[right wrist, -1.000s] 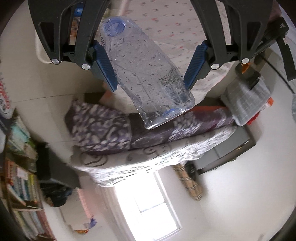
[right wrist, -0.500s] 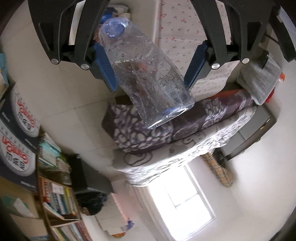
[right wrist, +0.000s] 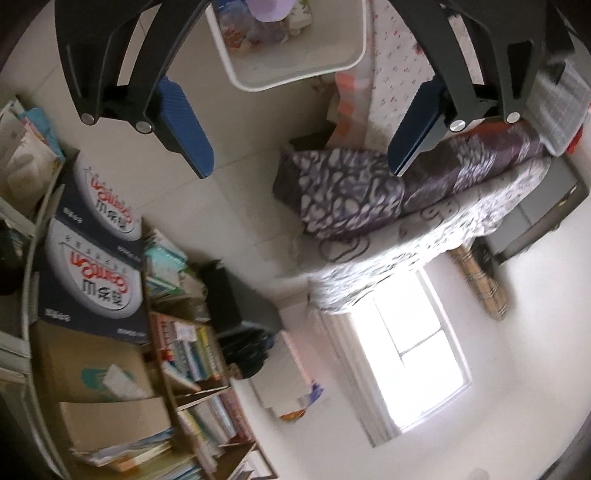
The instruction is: Collect trash
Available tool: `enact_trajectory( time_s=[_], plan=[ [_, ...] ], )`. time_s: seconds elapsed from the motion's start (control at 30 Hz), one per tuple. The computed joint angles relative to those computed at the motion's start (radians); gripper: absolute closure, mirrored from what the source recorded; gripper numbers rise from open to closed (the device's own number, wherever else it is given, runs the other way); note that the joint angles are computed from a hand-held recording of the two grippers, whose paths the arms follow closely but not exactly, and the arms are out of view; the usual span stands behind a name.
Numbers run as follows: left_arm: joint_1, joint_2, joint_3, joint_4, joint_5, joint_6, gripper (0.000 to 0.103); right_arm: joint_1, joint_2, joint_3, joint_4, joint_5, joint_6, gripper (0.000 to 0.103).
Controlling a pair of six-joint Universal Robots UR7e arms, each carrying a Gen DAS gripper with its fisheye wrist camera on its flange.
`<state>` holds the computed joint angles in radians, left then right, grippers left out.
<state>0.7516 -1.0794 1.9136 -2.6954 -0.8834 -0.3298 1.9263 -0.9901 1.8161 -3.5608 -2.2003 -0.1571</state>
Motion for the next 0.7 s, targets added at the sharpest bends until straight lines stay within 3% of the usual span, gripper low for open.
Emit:
enact_trajectory(
  time_s=[0.03,0.1,0.2,0.37,0.7],
  plan=[
    [-0.002,0.004,-0.001,0.001,-0.007,0.006,0.071,0.0,0.001,-0.002,-0.007,-0.008,-0.002,0.007],
    [-0.006,0.01,-0.006,-0.001,-0.02,0.019,0.045,0.001,0.001,-0.005,-0.018,-0.027,-0.011,0.007],
    [-0.009,-0.001,-0.003,-0.004,-0.019,0.025,0.025,0.006,0.003,-0.007,-0.053,-0.04,-0.033,0.007],
    [-0.02,-0.028,0.017,0.002,0.078,0.013,0.017,0.025,0.025,-0.015,-0.102,-0.049,-0.074,0.007],
    [-0.069,-0.076,0.101,-0.182,0.501,0.064,0.007,0.086,0.098,-0.053,0.003,-0.097,-0.036,0.007]
  ],
)
